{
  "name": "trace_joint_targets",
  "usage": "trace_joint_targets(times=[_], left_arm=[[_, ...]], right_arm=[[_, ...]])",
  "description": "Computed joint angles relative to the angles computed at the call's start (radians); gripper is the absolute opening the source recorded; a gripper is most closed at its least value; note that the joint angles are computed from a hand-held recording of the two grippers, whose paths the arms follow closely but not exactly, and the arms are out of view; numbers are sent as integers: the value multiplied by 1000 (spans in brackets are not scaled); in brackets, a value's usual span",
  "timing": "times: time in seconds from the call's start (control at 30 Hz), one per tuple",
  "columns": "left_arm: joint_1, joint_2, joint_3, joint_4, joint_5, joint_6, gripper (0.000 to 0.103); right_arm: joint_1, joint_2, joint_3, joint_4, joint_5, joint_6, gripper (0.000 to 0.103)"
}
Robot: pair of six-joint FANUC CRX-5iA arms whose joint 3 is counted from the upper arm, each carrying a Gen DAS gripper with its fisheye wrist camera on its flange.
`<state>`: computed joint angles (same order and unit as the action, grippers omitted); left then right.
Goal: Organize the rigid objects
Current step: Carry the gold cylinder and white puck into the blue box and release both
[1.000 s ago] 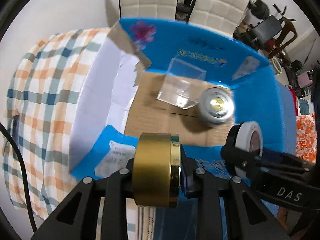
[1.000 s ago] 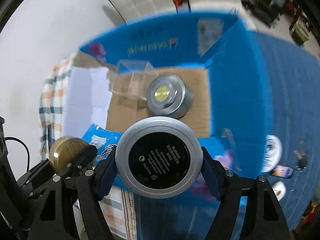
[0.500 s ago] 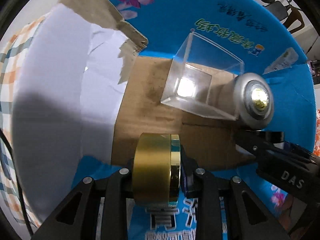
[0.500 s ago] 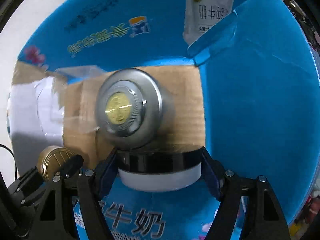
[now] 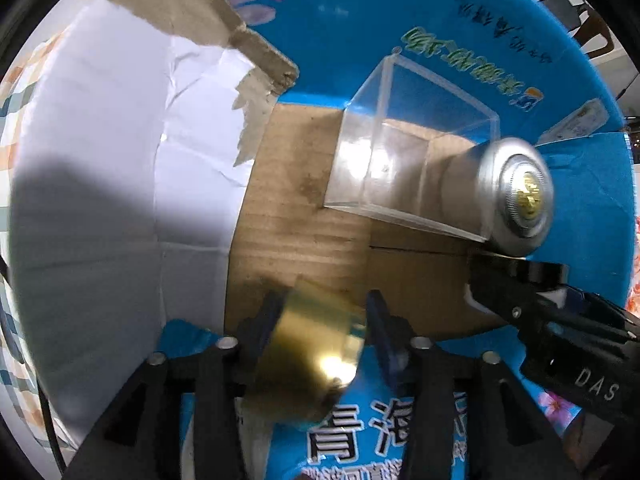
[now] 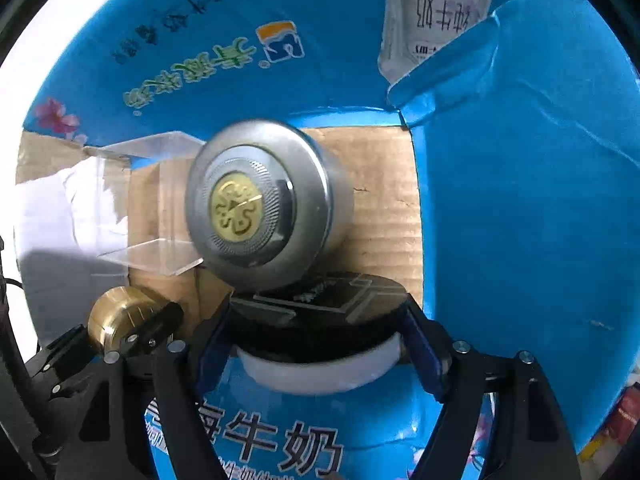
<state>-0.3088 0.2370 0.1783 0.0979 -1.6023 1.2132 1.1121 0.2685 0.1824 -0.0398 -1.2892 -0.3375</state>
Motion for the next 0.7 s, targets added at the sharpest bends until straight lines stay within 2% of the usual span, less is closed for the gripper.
trace_joint_targets(times=[0.03, 0.07, 0.1, 0.13, 0.17, 0.33, 0.47, 0.7], left_arm=[[-2, -6, 1, -5, 1, 5, 51], [4, -17, -9, 1, 3, 3, 63], [10, -21, -14, 11, 3, 2, 79], [15, -31, -21, 12, 8, 6, 83], [19, -50, -36, 10, 23, 6, 89], [17, -116, -66, 7, 32, -1, 98], [4, -190, -90, -6, 40, -11, 98], [12, -301, -88, -25, 66, -55, 98]], right_arm=[[5, -6, -3, 6, -7, 2, 85], [11, -7, 0, 18, -14, -4, 86], [16, -9, 2, 25, -23, -10, 92], [20, -13, 1, 29, -26, -17, 101], [28, -21, -7, 35, -27, -31, 102], [65, -42, -2, 65, -67, -75, 103], [99, -8, 77, 104, -161, -77, 103], [178, -8, 124, 195, -217, -152, 103]])
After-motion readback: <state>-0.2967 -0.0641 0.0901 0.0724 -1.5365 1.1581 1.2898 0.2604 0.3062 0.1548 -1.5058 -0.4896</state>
